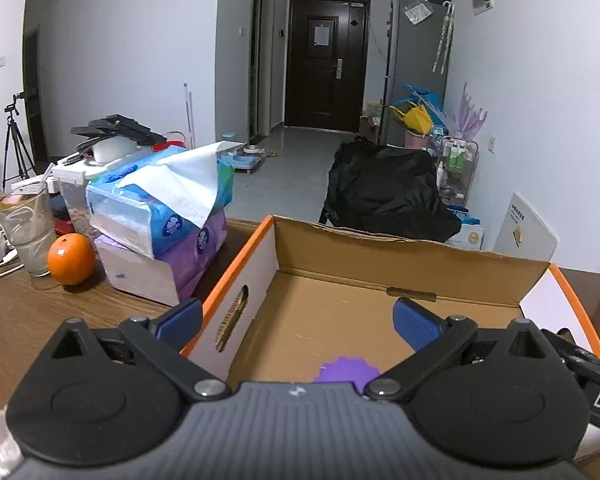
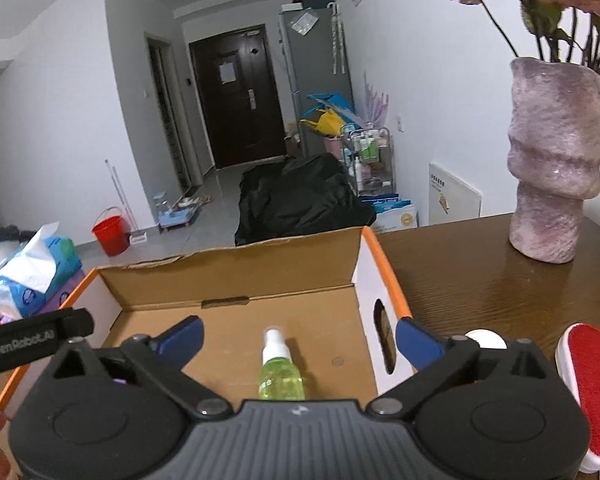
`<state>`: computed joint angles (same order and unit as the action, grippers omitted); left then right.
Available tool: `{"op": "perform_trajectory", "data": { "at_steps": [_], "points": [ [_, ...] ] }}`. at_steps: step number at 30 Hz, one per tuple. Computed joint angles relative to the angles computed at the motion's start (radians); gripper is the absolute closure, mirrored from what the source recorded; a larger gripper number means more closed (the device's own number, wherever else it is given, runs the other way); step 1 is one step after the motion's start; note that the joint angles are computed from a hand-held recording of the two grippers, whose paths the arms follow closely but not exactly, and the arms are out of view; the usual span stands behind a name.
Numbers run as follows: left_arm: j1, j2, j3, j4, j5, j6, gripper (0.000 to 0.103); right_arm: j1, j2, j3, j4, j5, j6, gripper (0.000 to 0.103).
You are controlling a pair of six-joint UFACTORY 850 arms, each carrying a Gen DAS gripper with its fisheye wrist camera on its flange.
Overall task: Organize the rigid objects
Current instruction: 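Open the left gripper over the box while the right gripper releases the green bottle inside, then withdraw both grippers from the box back over the table items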
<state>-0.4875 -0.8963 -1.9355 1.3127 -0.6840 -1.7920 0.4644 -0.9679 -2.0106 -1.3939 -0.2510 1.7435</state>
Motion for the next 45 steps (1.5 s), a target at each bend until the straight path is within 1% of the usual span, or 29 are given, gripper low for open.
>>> {"op": "perform_trajectory", "data": {
  "at_steps": [3,6,9,13,18,30,34,41,45],
  "points": [
    [0.002,0.001,0.0,-0.008,0.003,0.002,0.0,-0.001,0.005,0.008,-0.017,0.001,0.022,0.0],
    [0.001,0.003,-0.001,-0.013,-0.003,0.005,0.0,-0.002,0.006,0.006,-0.001,0.003,0.004,0.0],
    [-0.001,0.016,0.016,0.003,0.0,-0.018,0.0,0.001,0.019,0.023,-0.037,0.004,0.041,0.0],
    [-0.007,0.032,0.033,0.006,-0.004,-0.03,0.0,0.005,0.05,0.072,-0.188,-0.002,0.179,0.0],
    [-0.02,0.052,0.056,0.024,-0.024,-0.029,0.0,0.008,0.087,0.125,-0.326,-0.013,0.31,0.0],
    [-0.038,0.155,0.205,0.126,0.008,-0.143,0.0,0.015,0.203,0.304,-0.747,-0.051,0.689,0.0],
    [-0.047,0.187,0.252,0.149,0.013,-0.163,0.0,0.02,0.238,0.363,-0.85,-0.079,0.777,0.0],
    [-0.066,0.242,0.339,0.218,-0.002,-0.225,0.0,0.028,0.3,0.463,-0.959,-0.119,0.859,0.0],
    [-0.075,0.278,0.398,0.265,0.004,-0.264,0.0,0.031,0.34,0.525,-1.02,-0.14,0.908,0.0]
  ]
}}
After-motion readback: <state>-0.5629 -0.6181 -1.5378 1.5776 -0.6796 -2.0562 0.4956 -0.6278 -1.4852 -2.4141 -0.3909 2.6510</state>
